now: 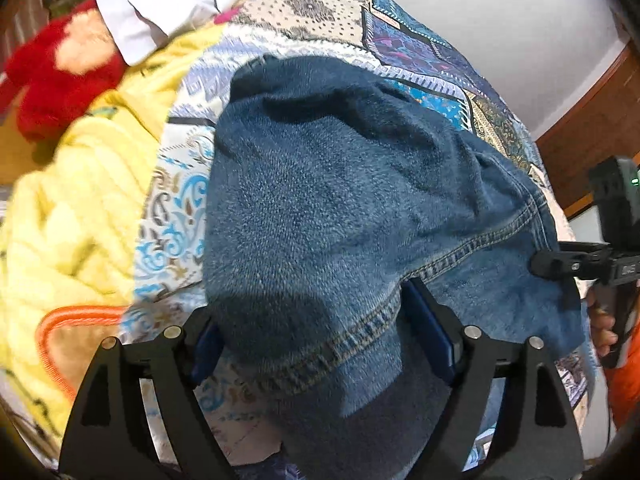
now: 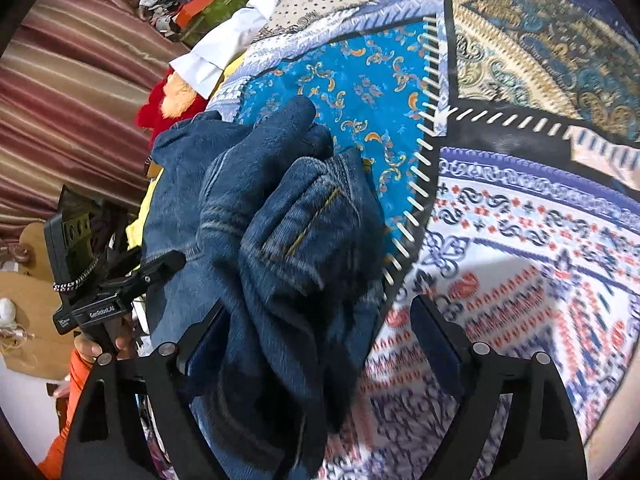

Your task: Fold large clothes

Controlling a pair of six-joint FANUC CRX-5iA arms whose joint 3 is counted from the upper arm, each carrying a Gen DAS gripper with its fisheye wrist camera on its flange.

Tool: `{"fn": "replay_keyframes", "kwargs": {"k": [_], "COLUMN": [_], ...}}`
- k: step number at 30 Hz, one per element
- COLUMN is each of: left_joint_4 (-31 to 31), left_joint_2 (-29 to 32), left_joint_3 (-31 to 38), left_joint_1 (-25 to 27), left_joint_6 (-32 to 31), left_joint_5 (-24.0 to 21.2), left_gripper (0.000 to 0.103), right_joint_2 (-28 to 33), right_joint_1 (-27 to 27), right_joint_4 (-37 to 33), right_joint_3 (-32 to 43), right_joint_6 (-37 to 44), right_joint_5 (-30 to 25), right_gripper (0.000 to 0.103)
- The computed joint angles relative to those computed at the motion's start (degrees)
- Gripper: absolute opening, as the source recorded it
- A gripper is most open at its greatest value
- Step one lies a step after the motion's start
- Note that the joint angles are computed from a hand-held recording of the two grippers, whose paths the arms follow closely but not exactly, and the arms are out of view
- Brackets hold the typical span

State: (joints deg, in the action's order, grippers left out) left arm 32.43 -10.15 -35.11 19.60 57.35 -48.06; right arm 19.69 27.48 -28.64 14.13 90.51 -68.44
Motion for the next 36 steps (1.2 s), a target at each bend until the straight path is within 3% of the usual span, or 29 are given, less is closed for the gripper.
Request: {"fn": "replay_keyframes", "kwargs": {"k": [4, 10, 14, 19, 23, 26, 28, 30, 33, 36], "left_joint_4": [-4.31, -10.72, -19.04, -22.48, -21.77, -23.02, -28.51, -29.83, -22.76, -22.25], "left_joint_2": [-2.65, -6.64, -1.43, 9.05, 13.07, 13.03, 11.43, 8.93, 3.99, 0.03], "left_joint_3": [1.48, 3.43, 9.55, 16.95, 18.44, 18.53, 19.72, 19.24, 14.63, 11.46], "left_joint_1": [0.93, 0.15, -1.46, -2.53, -3.17, -3.9, -5.32, -5.85, -5.0, -6.23], "left_joint_6": [3.41, 6.29, 12.81, 22.6, 25.11, 24.81, 28.02, 26.76, 15.61, 11.28], "left_joint_5": [-1.25, 6.12, 8.35, 6.38, 7.28, 7.83, 7.19, 6.84, 6.23, 3.08], "left_gripper": [0.084, 0.084, 0.085, 0.086, 0.098, 0.099, 0.096, 0.093, 0.093, 0.093], "right_joint_2": [-4.75, -10.81, -8.68, -1.5, 1.32, 1.04, 0.27, -2.29, -6.58, -9.46], "right_joint_1": [2.2, 5.56, 8.17, 11.3, 9.81, 5.83, 4.67, 6.29, 9.03, 10.25], "right_joint_4": [5.95, 13.7, 15.23, 19.8, 18.22, 11.01, 9.03, 12.86, 17.45, 17.02], "right_joint_3": [-3.1, -7.17, -4.98, -1.66, -1.84, -1.78, -1.58, -4.39, -8.92, -11.5], "right_joint_6": [0.12, -0.6, 0.45, -3.88, -4.84, -1.28, -0.62, -2.26, -2.53, -1.0], "right_joint_5": [2.93, 12.35, 15.74, 16.65, 14.75, 12.56, 10.7, 12.64, 16.14, 16.68], "right_gripper": [0.087, 0.087, 0.087, 0.087, 0.087, 0.087, 0.087, 0.087, 0.087, 0.087]}}
